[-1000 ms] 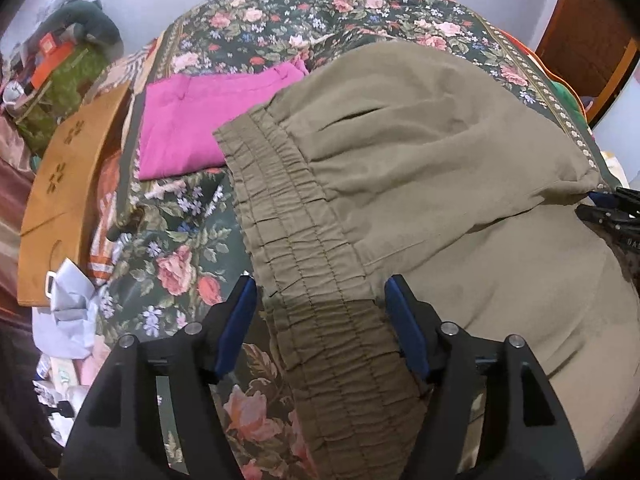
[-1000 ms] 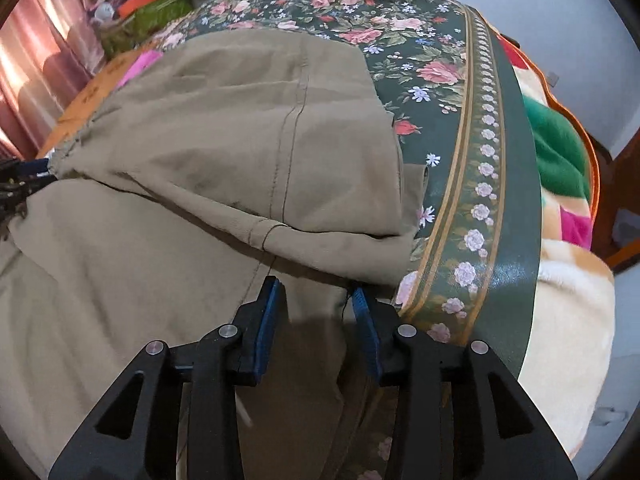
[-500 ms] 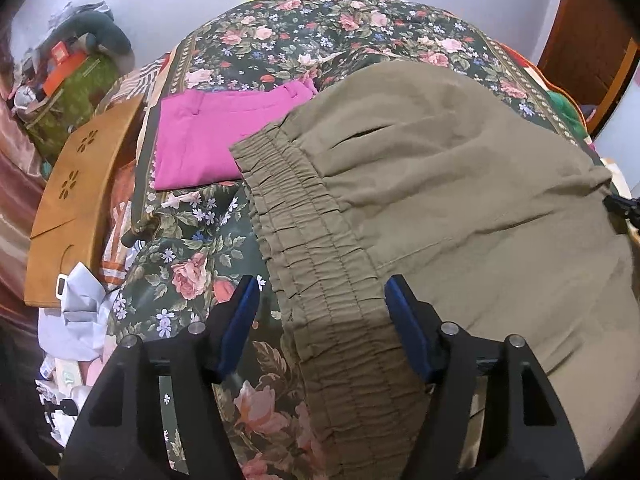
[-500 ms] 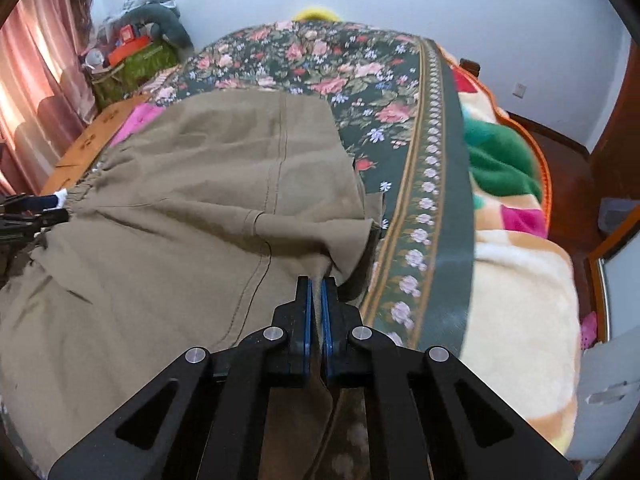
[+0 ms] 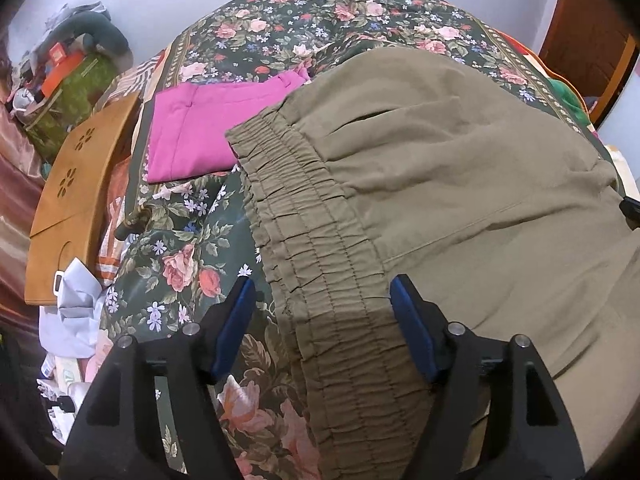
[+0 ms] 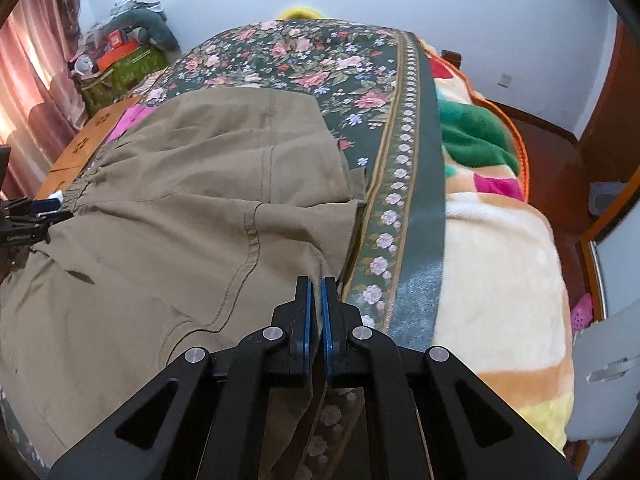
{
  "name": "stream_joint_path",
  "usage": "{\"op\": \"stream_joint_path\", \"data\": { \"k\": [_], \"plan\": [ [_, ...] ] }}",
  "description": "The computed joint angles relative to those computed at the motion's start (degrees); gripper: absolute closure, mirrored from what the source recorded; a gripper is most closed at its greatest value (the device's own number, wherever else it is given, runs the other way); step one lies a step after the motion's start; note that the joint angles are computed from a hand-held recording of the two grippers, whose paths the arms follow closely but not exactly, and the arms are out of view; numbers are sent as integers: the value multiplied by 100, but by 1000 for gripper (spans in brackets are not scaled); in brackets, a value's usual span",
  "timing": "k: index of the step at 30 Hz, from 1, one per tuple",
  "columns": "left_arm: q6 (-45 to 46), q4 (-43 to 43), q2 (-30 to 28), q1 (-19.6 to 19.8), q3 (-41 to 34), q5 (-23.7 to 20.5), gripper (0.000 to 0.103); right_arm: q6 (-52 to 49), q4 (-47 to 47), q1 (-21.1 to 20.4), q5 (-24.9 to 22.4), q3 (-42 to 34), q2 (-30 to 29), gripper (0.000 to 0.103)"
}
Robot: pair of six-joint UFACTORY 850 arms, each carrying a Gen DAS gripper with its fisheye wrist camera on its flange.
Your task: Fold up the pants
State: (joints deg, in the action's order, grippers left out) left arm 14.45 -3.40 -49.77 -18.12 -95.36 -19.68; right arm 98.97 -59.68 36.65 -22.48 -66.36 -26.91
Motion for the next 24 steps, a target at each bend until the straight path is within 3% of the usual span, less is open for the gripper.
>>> {"op": "stream_joint_path", "data": {
  "k": [3,5,6,8,11,16,18,22,24],
  "plan": [
    [-84,138,42,-16,24,-2,31,-109,78,46,-224,-22,19,98],
    [-370,411,108,-32,69,22,32,-324,201,134,-871,-135,-46,99],
    [-389,403,140,-29,89,33,32,-323,241,117,-949,-79,13,99],
    [-182,89,229,8,143,93,32,-116,271,10,-710,121,193,99],
    [298,-567,294,79,89,68,32,117,75,-28,-759,238,365,99],
    [375,-837,277,117,-149,101,32,281,-309,-87,-616,73,385,97],
    [245,-717,220,111,-299,101,32,220,-372,-103,-499,-74,326,92],
    [-105,-349,38,99,-693,89,30,340,-783,-169,-275,-464,112,60],
    [-309,-154,-96,103,-928,68,25,312,-920,-207,-196,-678,-10,54]
  ]
}}
